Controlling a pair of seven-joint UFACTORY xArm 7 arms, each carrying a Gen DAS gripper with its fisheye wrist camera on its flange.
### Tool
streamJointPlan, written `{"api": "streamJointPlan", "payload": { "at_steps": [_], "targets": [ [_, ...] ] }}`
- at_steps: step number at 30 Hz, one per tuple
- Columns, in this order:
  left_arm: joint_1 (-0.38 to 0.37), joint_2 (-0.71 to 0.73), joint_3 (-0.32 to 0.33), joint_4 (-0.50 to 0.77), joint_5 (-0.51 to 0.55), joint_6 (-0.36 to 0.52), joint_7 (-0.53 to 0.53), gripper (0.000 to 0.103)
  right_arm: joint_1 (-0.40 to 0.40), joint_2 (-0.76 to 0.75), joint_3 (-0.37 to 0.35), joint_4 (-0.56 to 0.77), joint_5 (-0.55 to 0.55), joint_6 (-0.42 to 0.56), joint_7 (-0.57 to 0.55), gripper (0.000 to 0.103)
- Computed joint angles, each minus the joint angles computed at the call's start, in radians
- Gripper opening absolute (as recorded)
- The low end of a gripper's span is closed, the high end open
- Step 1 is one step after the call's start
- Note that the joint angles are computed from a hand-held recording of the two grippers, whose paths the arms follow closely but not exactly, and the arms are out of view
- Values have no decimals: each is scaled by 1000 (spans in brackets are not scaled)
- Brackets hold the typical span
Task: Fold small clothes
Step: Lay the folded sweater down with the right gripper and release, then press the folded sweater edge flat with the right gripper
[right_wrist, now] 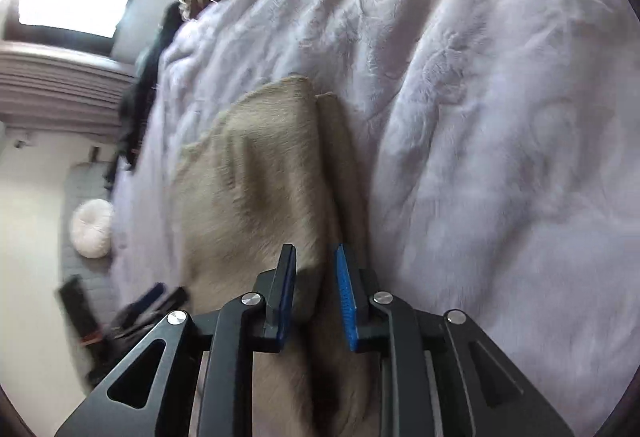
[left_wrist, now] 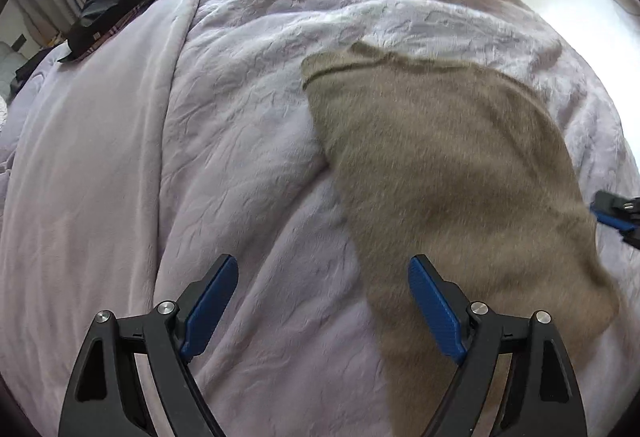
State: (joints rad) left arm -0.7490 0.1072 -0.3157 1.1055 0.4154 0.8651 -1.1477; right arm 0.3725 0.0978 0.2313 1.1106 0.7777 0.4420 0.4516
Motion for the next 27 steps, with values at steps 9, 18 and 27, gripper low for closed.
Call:
{"api": "streamJointPlan", "payload": {
  "at_steps": [9,18,27],
  "targets": [
    [-15,12,-29,-21,-111,-55,46,88,28,-9,42,17,89,118,-64,8],
    [-64,32,-29,-54,-138,-56,28,98,68,-43,7,-83,-140,153,173,9],
    [-74,-1,-47,-51,-215,24,-47,98,61,-10,6,5,-194,254,190,15]
  ]
}}
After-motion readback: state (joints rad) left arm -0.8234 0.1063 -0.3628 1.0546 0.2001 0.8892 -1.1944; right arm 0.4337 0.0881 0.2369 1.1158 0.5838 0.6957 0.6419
